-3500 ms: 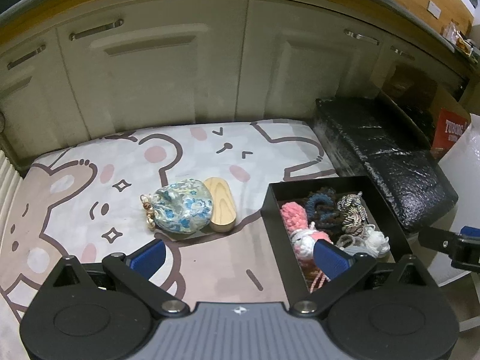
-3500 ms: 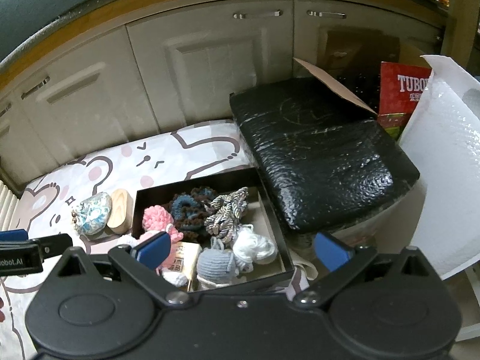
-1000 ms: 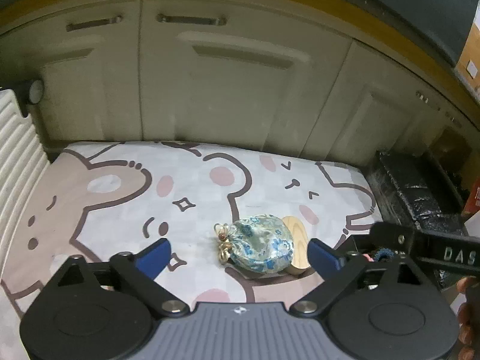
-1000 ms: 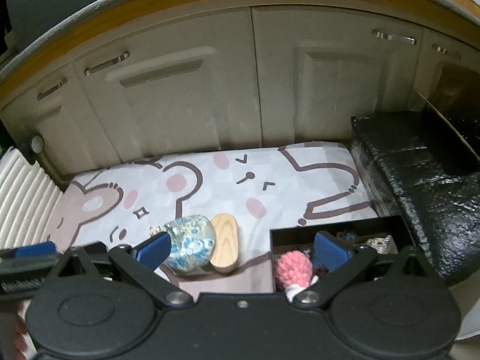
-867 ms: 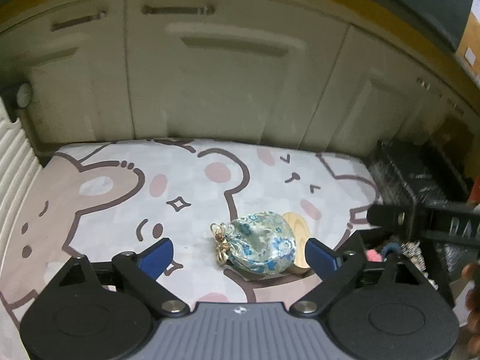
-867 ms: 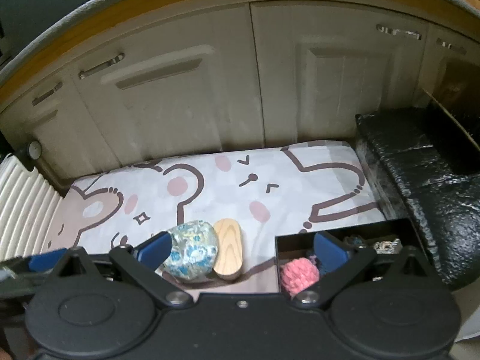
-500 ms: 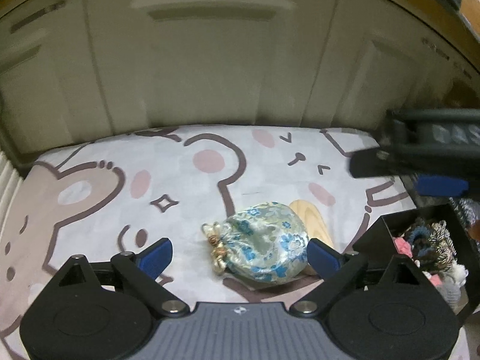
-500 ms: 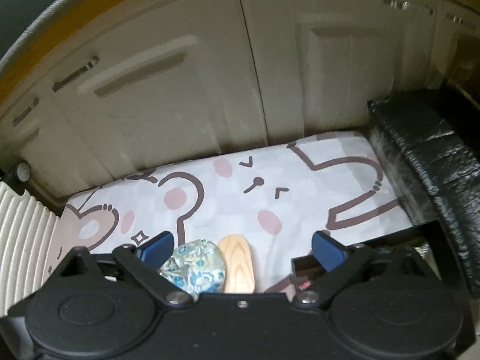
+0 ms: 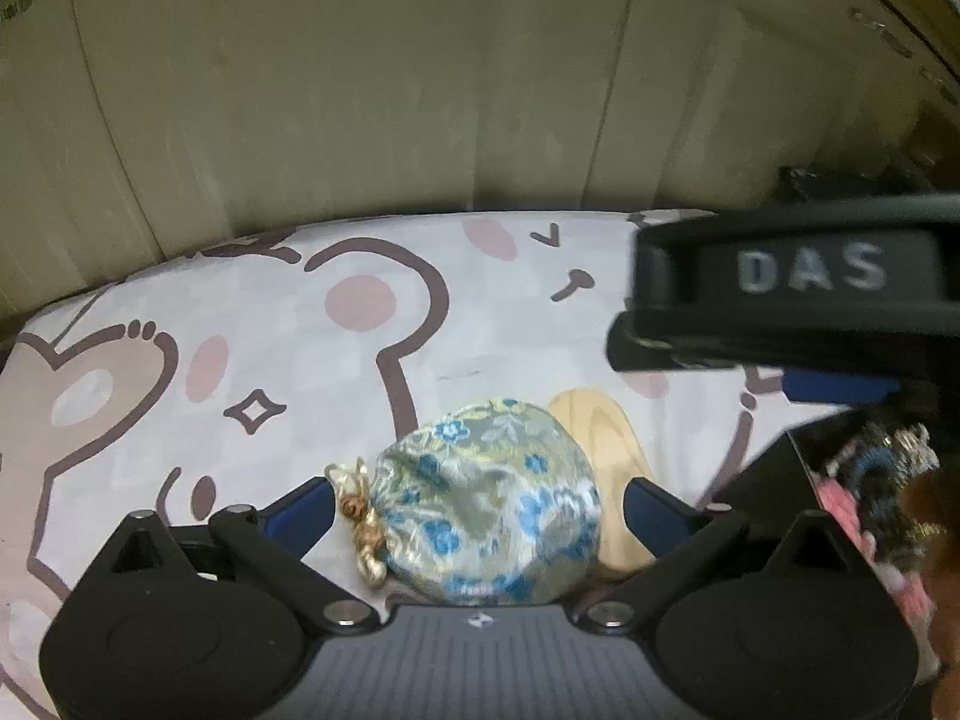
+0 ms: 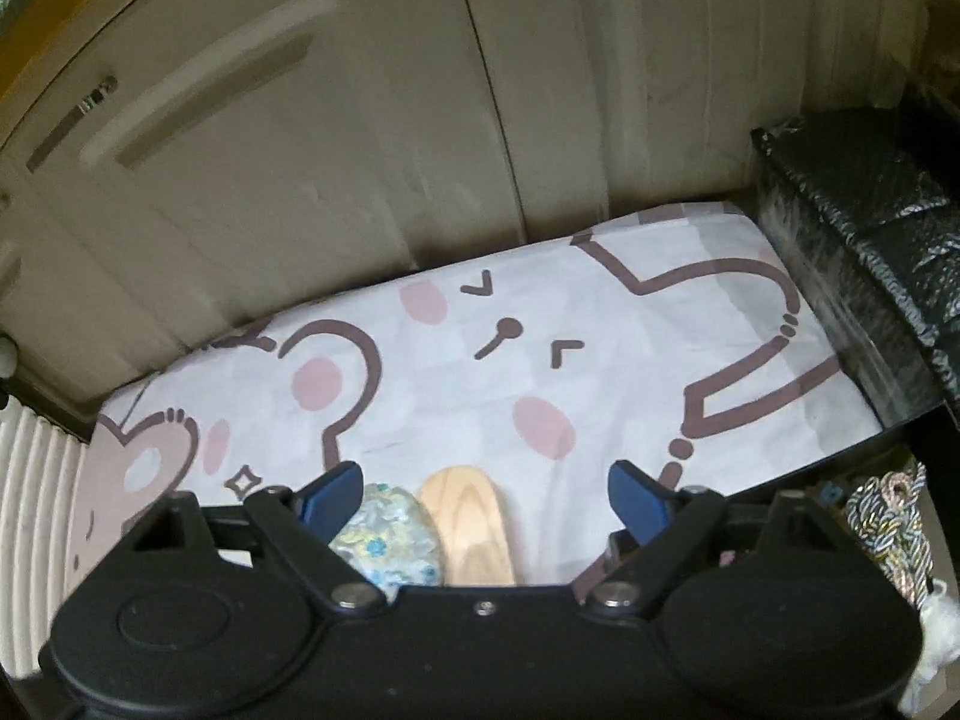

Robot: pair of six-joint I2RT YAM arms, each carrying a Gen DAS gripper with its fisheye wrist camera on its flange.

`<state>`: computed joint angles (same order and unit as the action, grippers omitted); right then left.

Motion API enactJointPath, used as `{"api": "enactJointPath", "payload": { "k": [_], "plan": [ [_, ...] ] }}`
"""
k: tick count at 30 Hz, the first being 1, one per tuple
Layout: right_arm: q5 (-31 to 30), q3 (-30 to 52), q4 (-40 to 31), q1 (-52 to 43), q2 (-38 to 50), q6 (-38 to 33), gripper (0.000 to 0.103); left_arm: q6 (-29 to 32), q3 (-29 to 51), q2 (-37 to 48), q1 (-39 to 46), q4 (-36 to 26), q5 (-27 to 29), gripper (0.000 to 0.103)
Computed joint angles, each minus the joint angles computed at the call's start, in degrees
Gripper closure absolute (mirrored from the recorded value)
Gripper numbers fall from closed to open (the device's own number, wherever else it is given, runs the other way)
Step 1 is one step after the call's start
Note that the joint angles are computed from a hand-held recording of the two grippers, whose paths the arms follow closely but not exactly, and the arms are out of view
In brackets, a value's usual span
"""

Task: Organize objects
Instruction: 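Lower the left tool over the brocade pouch while the right tool approaches the wooden piece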

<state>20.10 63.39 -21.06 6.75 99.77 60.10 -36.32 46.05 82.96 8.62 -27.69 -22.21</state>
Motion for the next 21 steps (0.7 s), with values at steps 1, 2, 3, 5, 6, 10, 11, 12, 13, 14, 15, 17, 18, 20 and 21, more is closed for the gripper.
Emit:
{"api": "enactJointPath", "payload": {
  "k": [1,2,3,5,6,10,11,12,13,14,15,17,18,20,21],
  "plan": [
    [-0.3,-0.6,0.9,-0.4,-0.1,-0.1,0.014,-0.2,0.3,0.9,0.2,0.3,-0.2,0.001],
    [-0.6,-1.0,1.5,-0.6,-0.2,-0.3,0.014,-0.1,0.4,1.8,0.6,0.5,-0.1,0.001],
    [-0.7,-1.3,2.1,-0.8,-0.2,-0.5,0.014,-0.1,0.4,2.7,0.9,0.7,0.0,0.001],
    [-0.8,-1.6,2.8,-1.1,0.1,-0.8,0.014,0.3,0.2,3.9,1.5,1.1,0.6,0.000],
    [-1.0,-1.6,3.1,-1.3,0.4,-0.9,0.014,0.5,-0.5,3.8,1.9,1.9,1.4,0.000],
    [-2.0,-1.4,3.9,-1.7,1.8,-0.9,0.014,0.2,-2.3,3.0,3.9,4.2,4.8,0.000],
    [-2.1,-1.2,3.9,-1.6,2.1,-0.8,0.014,0.0,-2.7,2.8,4.3,4.7,5.6,0.000],
    [-2.2,-1.1,3.9,-1.6,2.4,-0.9,0.014,-0.3,-3.2,2.5,4.6,5.1,6.3,0.000],
    [-2.2,-0.9,3.9,-1.5,2.7,-1.2,0.014,-0.7,-3.5,2.4,4.8,5.5,7.0,0.000],
    [-2.1,-0.9,3.9,-1.5,2.8,-1.3,0.014,-1.1,-4.0,2.3,4.9,6.0,7.7,0.000],
    [-2.1,-1.0,3.9,-1.4,2.9,-1.3,0.014,-1.3,-4.1,2.5,5.1,6.2,8.6,0.000],
    [-2.0,-1.1,4.1,-1.3,2.9,-1.5,0.014,-2.2,-4.5,2.6,4.9,7.1,9.0,0.000],
    [-1.9,-1.2,4.2,-1.3,2.9,-1.6,0.014,-2.8,-4.5,2.7,4.9,7.1,9.0,0.000],
    [-1.9,-1.5,4.6,-1.2,2.8,-2.1,0.014,-4.4,-4.6,2.4,5.2,6.5,8.2,0.000],
    [-1.8,-1.5,4.6,-1.2,2.9,-2.4,0.014,-4.7,-4.8,1.9,5.3,5.9,7.4,0.000]
  ]
}}
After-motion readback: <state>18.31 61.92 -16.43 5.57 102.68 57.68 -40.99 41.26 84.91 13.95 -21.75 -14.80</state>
